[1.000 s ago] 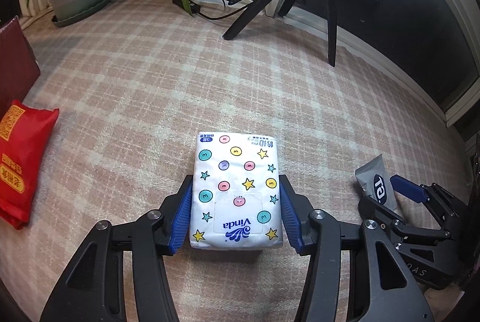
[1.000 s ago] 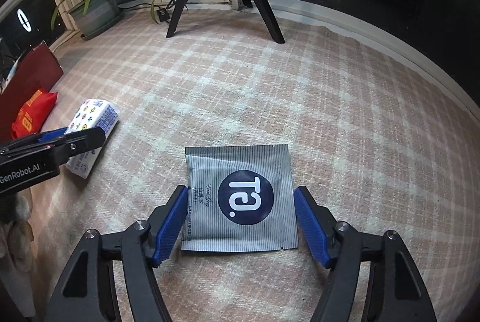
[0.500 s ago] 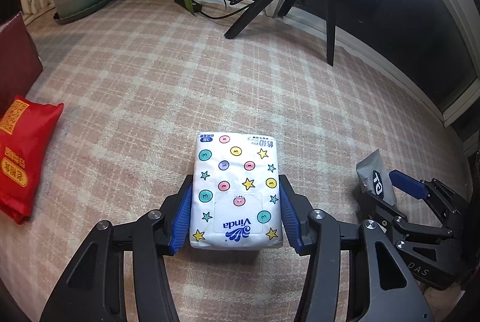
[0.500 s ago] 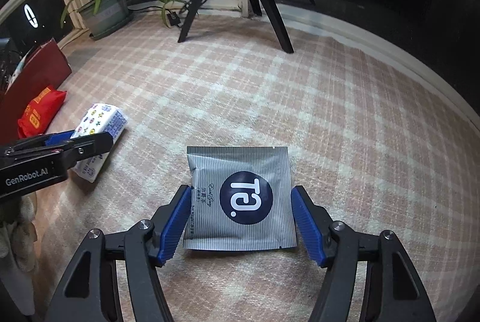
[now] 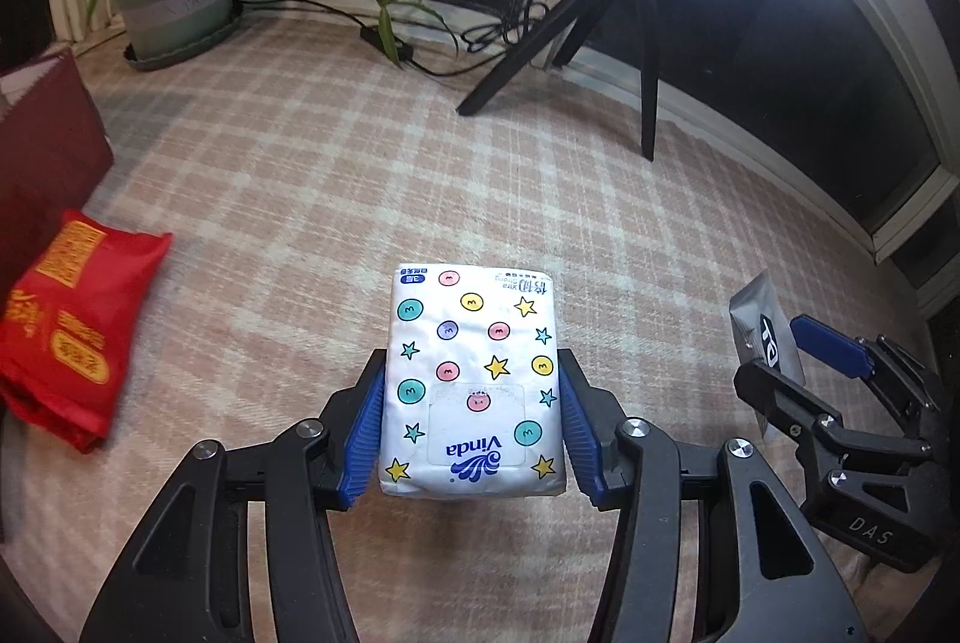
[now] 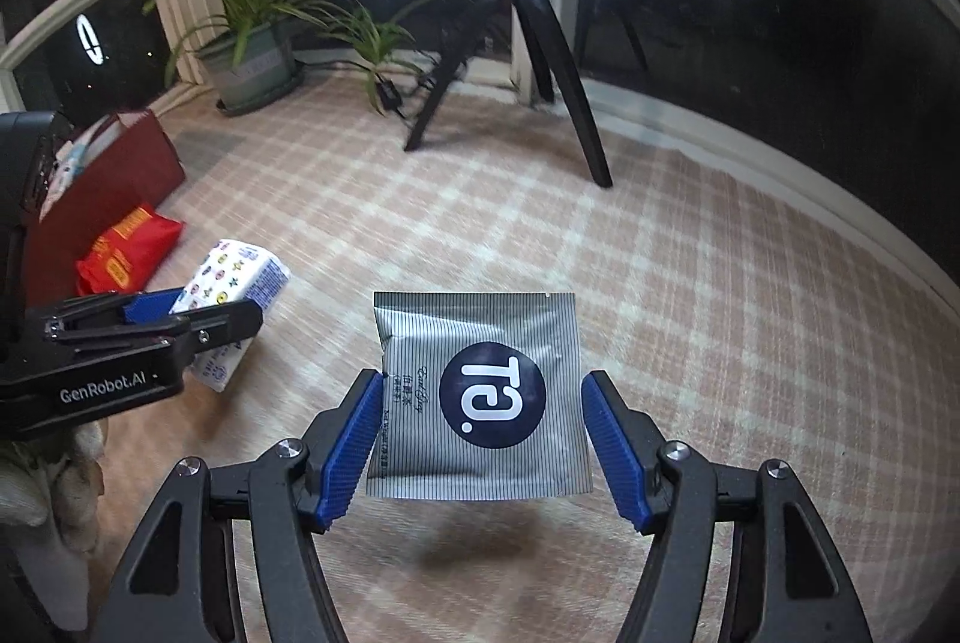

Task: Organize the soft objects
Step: 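Lift the tissue pack with the left tool while the right tool carries the sachet over the box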

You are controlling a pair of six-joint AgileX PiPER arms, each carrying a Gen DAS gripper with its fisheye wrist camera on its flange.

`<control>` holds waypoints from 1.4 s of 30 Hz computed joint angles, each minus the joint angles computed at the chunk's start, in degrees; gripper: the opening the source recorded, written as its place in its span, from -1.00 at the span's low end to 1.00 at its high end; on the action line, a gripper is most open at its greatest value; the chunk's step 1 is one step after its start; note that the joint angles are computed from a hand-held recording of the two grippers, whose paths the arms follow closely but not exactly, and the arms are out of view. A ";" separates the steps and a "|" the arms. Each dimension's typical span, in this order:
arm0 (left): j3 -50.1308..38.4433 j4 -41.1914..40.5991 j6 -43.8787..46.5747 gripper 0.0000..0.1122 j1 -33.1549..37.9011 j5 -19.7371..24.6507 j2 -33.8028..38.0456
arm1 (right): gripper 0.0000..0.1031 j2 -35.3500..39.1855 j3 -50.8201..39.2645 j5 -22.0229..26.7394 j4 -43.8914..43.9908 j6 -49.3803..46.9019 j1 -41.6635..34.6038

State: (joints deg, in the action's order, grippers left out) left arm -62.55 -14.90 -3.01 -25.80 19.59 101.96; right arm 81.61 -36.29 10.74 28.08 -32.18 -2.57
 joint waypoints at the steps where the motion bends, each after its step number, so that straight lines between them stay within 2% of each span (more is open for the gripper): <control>1: 0.62 -0.64 1.24 -0.08 0.63 0.33 -1.23 | 0.23 -0.56 -0.22 0.27 -2.36 2.70 0.76; 7: 4.08 -5.33 9.09 -0.08 5.57 2.31 -8.81 | 0.23 -4.69 -2.60 3.21 -18.42 21.77 7.29; 10: 5.91 -8.78 15.02 -0.08 9.76 4.19 -13.40 | 0.23 -5.86 -4.96 5.20 -30.00 34.76 12.28; 12: 7.08 -10.88 19.10 -0.08 13.24 5.68 -16.49 | 0.23 -5.78 -6.97 6.52 -34.77 40.32 15.42; 16: 8.01 -16.25 27.88 -0.08 21.12 9.35 -20.20 | 0.23 -3.82 -12.15 9.01 -44.47 51.59 22.89; 23: 8.47 -23.85 42.28 -0.08 36.70 16.16 -23.15 | 0.23 2.61 -21.79 11.92 -52.99 62.50 34.02; 28: 7.50 -26.63 49.54 -0.08 46.26 19.53 -22.56 | 0.23 9.98 -31.27 14.29 -54.80 65.06 40.42; 33: 4.49 -27.39 53.62 -0.08 53.45 21.55 -18.59 | 0.23 17.94 -42.11 16.74 -51.45 62.16 44.08; 39: 0.64 -26.79 55.88 -0.08 57.50 22.46 -13.84 | 0.23 29.49 -59.61 23.14 -45.47 55.10 45.73; 42: -1.41 -26.22 56.29 -0.08 58.73 23.56 -11.87 | 0.24 35.81 -70.21 28.01 -42.67 51.38 45.88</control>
